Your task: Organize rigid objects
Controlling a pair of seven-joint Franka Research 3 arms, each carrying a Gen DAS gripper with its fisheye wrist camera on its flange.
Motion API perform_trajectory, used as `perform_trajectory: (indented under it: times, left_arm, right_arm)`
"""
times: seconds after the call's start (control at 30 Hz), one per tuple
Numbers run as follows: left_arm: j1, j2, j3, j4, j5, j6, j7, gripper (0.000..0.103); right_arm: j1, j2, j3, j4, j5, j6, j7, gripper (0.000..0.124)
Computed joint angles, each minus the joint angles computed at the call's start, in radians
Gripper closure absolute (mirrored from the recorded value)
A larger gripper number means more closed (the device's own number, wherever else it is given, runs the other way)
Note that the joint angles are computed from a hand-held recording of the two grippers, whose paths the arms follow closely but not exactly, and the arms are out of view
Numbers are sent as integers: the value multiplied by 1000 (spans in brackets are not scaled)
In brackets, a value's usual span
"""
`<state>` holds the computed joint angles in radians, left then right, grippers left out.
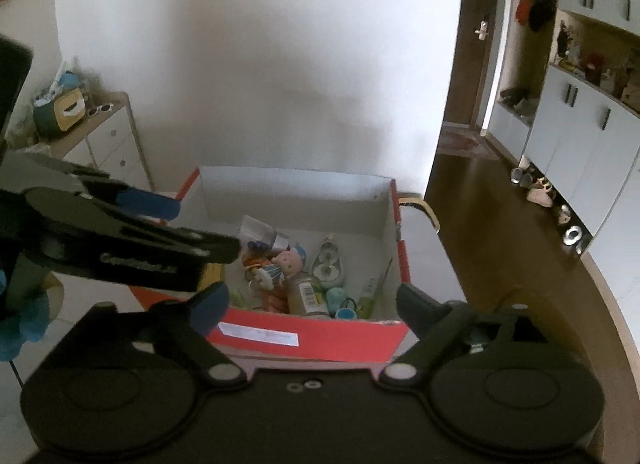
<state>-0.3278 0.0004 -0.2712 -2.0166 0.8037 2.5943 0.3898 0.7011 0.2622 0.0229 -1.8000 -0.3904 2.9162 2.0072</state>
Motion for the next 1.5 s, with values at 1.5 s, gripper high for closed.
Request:
perform_trajectory:
  times: [1.5]
  left_arm:
    - [-21, -324, -201, -241, 242, -59, -343, 0]
  right_arm:
    - [-471, -430, 395, -396, -702, 274, 828, 21]
